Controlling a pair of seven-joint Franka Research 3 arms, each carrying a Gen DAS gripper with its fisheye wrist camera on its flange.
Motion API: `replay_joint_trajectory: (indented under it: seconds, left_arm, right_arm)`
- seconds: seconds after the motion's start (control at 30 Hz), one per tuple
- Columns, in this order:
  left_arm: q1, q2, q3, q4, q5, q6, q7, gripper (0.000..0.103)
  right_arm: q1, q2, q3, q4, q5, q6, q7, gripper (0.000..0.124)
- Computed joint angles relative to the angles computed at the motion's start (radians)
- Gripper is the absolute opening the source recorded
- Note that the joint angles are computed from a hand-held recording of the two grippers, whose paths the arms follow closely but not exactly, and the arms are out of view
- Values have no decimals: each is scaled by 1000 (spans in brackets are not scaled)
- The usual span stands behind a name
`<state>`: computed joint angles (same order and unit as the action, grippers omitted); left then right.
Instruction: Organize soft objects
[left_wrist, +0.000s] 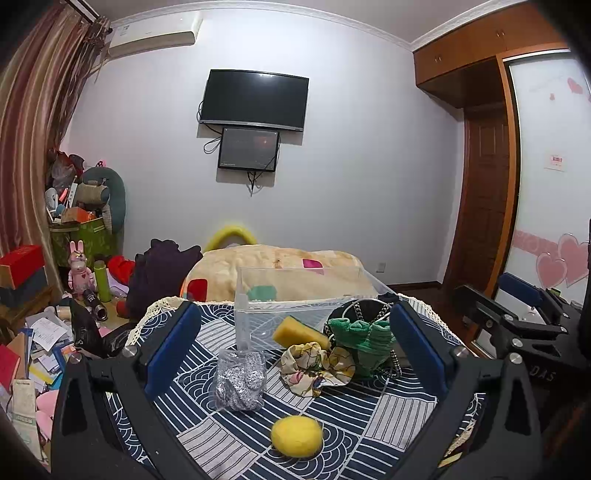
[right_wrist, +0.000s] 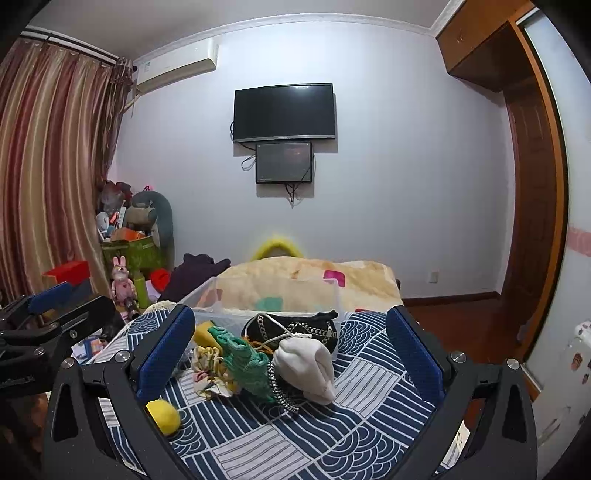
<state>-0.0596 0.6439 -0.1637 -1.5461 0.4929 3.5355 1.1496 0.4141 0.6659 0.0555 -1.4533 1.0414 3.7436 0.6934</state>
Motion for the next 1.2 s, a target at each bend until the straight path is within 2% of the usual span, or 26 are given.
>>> replay_joint_trajectory:
  seconds: [1.2]
  left_arm:
    - [-11,-18,15,-21,-9,19,9,103]
  right_arm:
    - [-4,-14,-10,-50,-109,4,118,103]
